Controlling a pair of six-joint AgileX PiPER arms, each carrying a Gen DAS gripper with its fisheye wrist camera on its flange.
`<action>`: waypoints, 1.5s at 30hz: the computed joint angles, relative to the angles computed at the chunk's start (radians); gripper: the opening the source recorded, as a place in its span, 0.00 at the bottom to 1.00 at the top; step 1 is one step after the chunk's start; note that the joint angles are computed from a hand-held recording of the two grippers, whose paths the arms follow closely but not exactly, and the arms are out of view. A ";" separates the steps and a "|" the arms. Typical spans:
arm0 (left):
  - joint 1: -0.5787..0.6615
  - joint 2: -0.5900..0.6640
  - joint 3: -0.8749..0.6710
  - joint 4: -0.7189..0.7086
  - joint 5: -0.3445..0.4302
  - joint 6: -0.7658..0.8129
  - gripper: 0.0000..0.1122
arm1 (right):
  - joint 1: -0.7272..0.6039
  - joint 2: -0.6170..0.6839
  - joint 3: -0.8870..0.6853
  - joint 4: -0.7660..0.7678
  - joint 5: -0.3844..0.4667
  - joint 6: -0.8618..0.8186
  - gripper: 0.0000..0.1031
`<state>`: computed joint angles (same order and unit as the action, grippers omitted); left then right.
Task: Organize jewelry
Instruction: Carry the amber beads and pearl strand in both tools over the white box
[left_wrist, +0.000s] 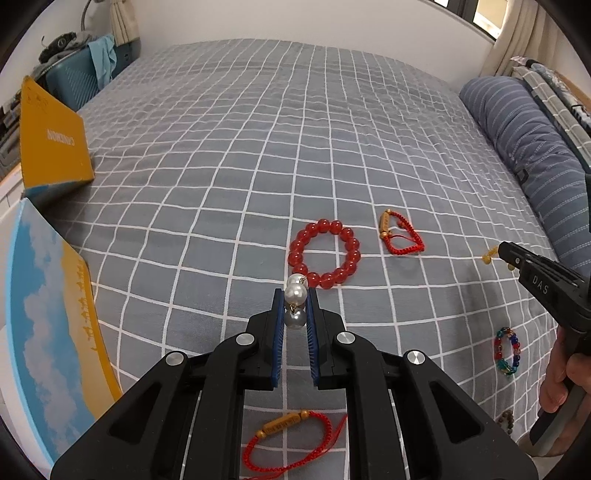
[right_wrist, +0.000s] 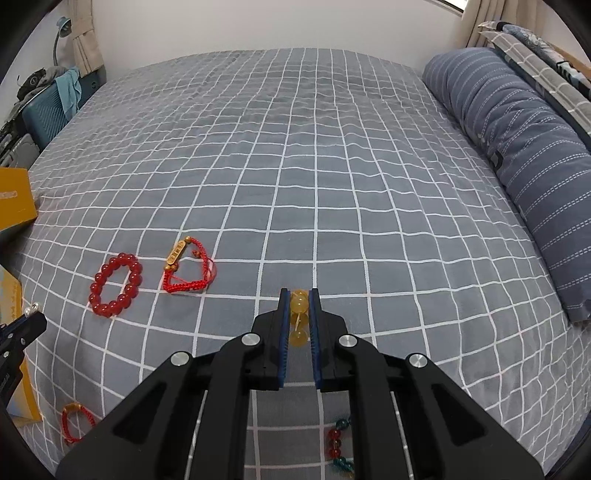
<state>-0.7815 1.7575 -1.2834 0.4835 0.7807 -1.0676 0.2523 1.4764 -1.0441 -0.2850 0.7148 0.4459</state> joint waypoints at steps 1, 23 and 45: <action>-0.005 -0.004 0.001 0.008 0.005 -0.008 0.10 | 0.004 -0.006 0.001 -0.003 0.003 0.004 0.09; -0.091 -0.232 0.104 0.084 0.132 -0.087 0.10 | 0.196 -0.202 -0.017 -0.091 0.178 0.138 0.09; -0.140 -0.599 0.292 0.134 0.349 -0.150 0.10 | 0.669 -0.126 -0.239 -0.272 0.389 0.440 0.09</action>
<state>-0.9215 1.1583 -0.9916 0.6173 1.1294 -1.2176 0.9217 1.3508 -1.2834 -0.5567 1.1035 0.8857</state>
